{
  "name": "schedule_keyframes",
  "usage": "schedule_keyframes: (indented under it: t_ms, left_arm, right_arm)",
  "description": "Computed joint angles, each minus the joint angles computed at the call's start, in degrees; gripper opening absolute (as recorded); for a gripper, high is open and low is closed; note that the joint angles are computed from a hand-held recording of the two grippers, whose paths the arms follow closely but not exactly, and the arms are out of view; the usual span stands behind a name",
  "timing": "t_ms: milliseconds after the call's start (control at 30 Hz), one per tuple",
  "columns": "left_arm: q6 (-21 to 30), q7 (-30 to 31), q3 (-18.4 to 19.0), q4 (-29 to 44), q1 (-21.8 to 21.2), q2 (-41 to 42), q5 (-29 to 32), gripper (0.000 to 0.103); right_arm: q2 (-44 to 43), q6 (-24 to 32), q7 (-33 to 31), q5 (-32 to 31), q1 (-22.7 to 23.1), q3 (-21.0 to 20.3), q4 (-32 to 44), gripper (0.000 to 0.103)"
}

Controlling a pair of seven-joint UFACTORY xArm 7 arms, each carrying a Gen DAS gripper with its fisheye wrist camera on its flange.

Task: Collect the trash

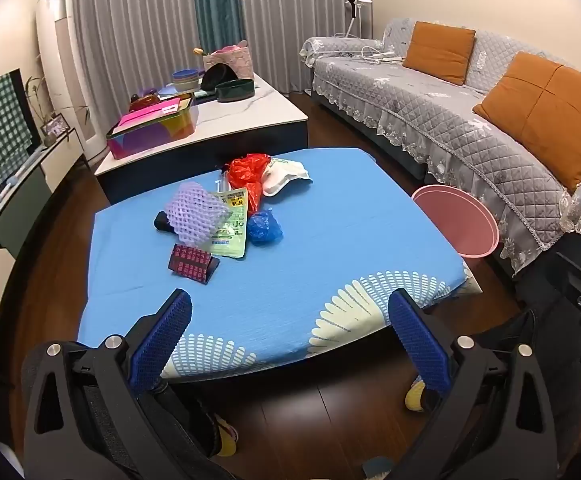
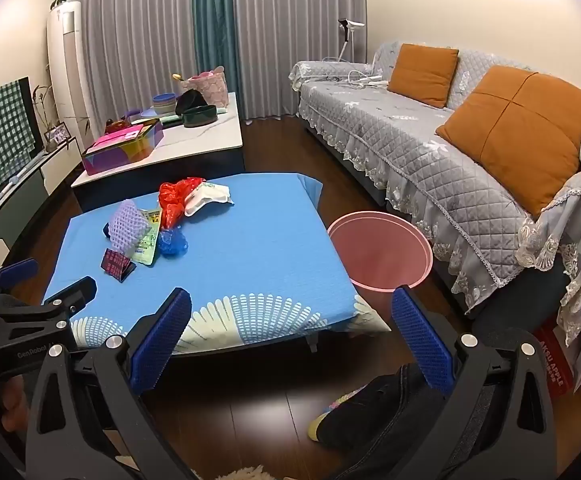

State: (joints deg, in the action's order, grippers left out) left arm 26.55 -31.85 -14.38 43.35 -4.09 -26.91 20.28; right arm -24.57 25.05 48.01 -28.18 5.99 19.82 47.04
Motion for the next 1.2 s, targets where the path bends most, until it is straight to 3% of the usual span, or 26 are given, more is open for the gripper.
schedule_keyframes:
  t_ms: [1200]
  left_arm:
    - [0.3, 0.1, 0.0, -0.1, 0.2, 0.0, 0.7, 0.096]
  right_arm:
    - [0.0, -0.4, -0.1, 0.3, -0.1, -0.4, -0.2, 0.098]
